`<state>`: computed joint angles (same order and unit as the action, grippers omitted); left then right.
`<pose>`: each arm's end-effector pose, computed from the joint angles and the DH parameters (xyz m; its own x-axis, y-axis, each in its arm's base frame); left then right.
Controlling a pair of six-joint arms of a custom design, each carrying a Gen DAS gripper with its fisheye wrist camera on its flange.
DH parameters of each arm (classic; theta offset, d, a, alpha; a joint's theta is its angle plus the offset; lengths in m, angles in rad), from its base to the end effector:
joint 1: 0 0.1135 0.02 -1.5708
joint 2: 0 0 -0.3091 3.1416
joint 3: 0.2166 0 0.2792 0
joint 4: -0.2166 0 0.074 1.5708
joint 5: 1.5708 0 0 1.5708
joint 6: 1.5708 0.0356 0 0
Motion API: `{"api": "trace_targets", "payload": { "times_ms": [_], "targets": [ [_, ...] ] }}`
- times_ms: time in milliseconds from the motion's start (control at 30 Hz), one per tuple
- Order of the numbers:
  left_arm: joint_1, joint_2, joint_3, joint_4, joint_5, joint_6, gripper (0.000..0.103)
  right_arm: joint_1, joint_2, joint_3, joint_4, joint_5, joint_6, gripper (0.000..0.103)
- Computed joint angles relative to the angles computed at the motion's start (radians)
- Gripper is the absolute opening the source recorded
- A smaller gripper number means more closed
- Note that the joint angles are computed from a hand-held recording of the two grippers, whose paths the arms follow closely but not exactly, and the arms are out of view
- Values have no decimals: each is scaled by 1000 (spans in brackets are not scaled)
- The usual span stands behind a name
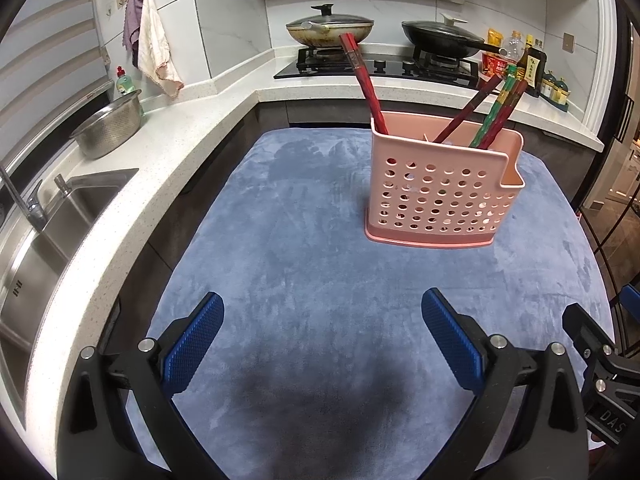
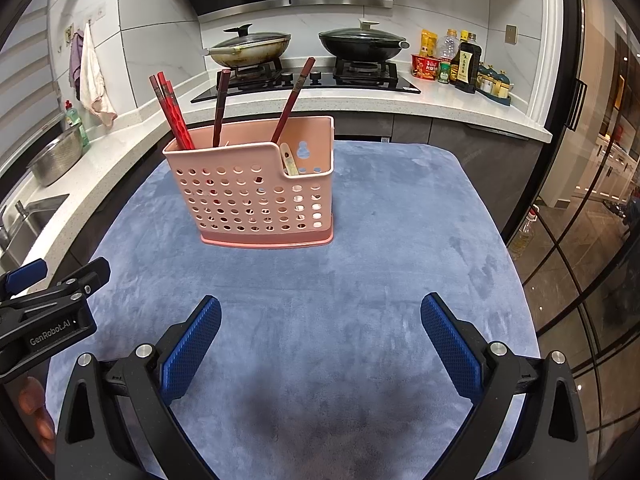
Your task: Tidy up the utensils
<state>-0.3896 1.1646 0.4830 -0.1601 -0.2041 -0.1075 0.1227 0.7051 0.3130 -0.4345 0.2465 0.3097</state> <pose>0.2062 -0.0769 0.1911 -0.7124 0.1789 -0.6786 0.1716 0.9820 0.0788 0.1331 0.0077 0.1852 -0.6815 0.2138 -0.6999 0.2657 0.9634 0.0355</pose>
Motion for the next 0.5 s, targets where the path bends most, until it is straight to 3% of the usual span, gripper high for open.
{"api": "trace_targets", "payload": {
  "times_ms": [500],
  "targets": [
    [6, 11, 10, -6, 9, 16, 94, 10, 14, 4, 6, 4, 7, 96]
  ]
}}
